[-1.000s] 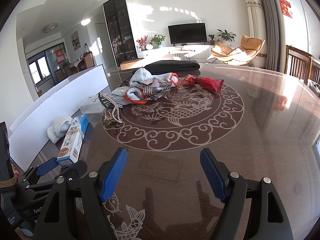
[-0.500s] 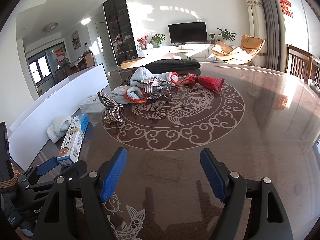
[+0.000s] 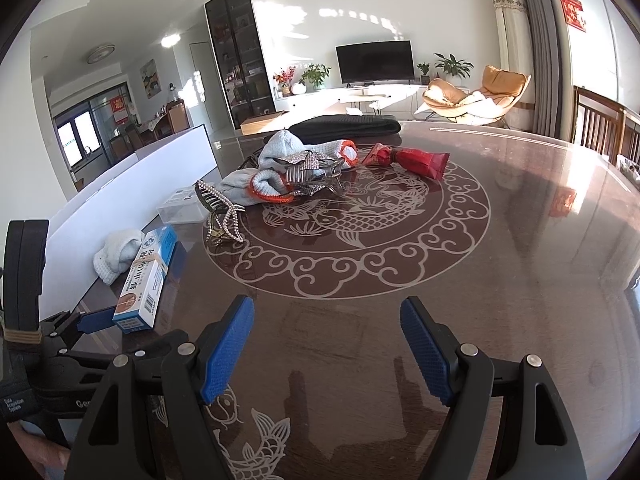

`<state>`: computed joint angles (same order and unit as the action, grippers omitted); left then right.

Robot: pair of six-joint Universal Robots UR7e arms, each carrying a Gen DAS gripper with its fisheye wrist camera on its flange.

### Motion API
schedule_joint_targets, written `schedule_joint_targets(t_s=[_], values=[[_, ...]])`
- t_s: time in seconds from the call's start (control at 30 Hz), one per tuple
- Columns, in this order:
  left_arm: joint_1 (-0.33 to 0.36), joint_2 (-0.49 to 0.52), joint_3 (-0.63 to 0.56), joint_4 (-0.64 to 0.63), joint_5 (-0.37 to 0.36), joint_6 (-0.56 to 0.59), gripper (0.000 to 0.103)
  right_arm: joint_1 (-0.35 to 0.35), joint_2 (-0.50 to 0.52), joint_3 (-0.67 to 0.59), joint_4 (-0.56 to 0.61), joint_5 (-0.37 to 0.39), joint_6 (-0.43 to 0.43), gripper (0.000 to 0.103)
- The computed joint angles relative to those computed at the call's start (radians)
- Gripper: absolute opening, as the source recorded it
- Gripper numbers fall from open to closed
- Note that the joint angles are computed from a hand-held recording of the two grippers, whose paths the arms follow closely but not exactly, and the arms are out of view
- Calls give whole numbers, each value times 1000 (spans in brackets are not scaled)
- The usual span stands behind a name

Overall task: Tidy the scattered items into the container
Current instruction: 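Grasp the blue-and-white ointment box with the left gripper while the right tool approaches the woven ornament, then grasp the woven brown beaded ornament with the right gripper while the left gripper holds the box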

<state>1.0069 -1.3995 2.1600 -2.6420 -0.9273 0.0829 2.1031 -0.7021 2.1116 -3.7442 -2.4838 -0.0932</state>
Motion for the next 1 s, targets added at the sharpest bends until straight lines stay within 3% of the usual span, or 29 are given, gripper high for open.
schedule_joint_targets(t_s=[0.1,0.27,0.4,0.5,0.63,0.7,0.73,0.77,0.87,0.93,1.0], values=[[18,68,-110,111,-2,-71,103,0,-1,1,-1,2,1,77],[6,184,-212,201,142,-144,103,1,-3,4,-5,9,4,77],[6,218,-259,259,152,-200,103,1,-4,7,-10,15,3,77],[-1,226,-256,238,159,-203,103,2,-2,7,-23,17,-6,77],[0,241,-215,77,160,-115,103,1,-3,9,-28,20,-7,77],[-8,240,-176,-42,156,-49,80,-1,-3,10,-29,21,-6,77],[-10,237,-159,-89,151,-16,58,-1,-4,10,-25,21,-3,77],[-15,234,-146,-113,147,4,44,-2,-7,10,-17,22,3,77],[-15,223,-105,-176,132,38,44,-13,-26,2,87,25,59,77],[-12,198,-62,-224,125,64,44,-47,-65,-18,262,101,104,77],[-4,166,-35,-242,116,89,44,-72,-66,-64,354,161,74,77]])
